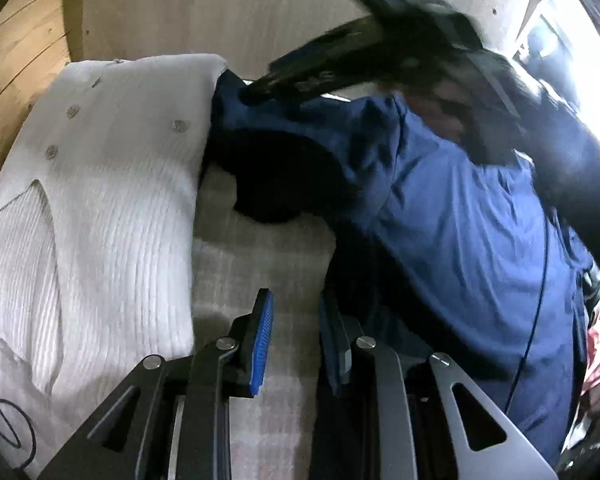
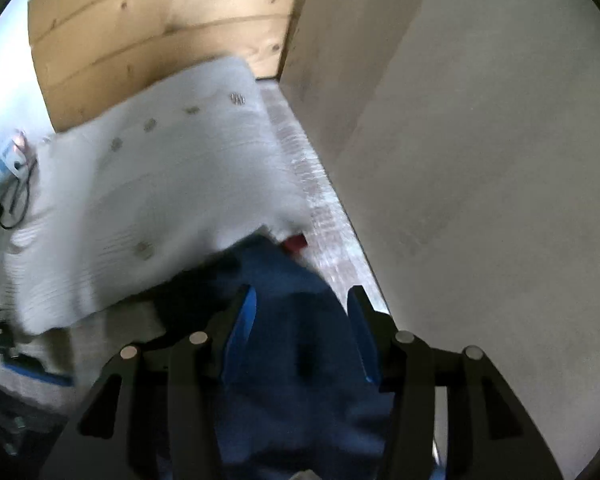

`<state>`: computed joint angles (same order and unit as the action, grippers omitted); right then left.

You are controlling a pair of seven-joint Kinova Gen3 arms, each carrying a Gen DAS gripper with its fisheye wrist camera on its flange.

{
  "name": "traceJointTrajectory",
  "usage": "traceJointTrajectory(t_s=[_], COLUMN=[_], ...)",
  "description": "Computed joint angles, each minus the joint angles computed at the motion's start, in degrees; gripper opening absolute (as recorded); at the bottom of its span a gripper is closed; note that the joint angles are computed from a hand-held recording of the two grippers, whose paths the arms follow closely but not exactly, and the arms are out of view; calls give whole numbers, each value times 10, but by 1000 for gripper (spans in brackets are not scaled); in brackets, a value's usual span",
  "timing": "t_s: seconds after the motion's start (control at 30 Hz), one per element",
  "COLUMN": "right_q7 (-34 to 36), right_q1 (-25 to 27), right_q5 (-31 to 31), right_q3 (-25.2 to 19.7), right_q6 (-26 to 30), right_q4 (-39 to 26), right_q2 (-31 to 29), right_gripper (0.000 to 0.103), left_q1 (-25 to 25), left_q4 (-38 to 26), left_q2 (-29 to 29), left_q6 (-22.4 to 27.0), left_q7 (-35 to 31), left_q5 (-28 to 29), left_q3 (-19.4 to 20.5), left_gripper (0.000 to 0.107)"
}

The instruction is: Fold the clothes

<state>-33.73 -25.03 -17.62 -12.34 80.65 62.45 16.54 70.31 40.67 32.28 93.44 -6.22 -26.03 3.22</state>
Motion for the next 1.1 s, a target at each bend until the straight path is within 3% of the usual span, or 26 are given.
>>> traceJointTrajectory(t_s=[0.07, 0.2, 0.27, 0.3, 0.37, 0.53, 0.63, 0.83, 0.93, 1.1], right_q7=[17, 31, 18, 23, 43, 72, 100, 168, 218, 244], right_q1=[-2, -2, 12, 13, 16, 116, 156, 221, 241, 273], right_q5=[-3, 0, 2, -4, -6, -94, -106, -121, -106, -92], right_q3=[0, -2, -20, -13, 8, 12, 22, 39, 51, 75], right_q6=[-5, 60, 106, 120, 121, 187, 209, 176, 120, 67], right_q4=[2, -51, -85, -96, -100, -161, -182, -107, -28, 54], right_q2=[4, 30, 51, 54, 39, 37, 36, 12, -12, -15], right_gripper=[47, 45, 8, 3, 2, 2, 2, 2, 2, 2], left_q1=[2, 2, 0, 0, -4, -11, -15, -19, -26, -53], left_q4=[12, 35, 41, 45, 43, 35, 22, -3, -9, -101], left_q2=[-5, -13, -15, -16, -15, -11, -5, 1, 1, 49], left_q6=[-6, -20, -24, -26, -26, -28, -25, -22, -33, -15], left_q7=[2, 19, 26, 29, 28, 23, 14, -12, -28, -118], left_q5=[1, -3, -4, -5, -7, -10, -13, -19, -12, 23], left_q3=[1, 4, 5, 6, 8, 7, 3, -4, -3, -1], left_gripper=[24, 24, 25, 25, 26, 28, 30, 30, 32, 34])
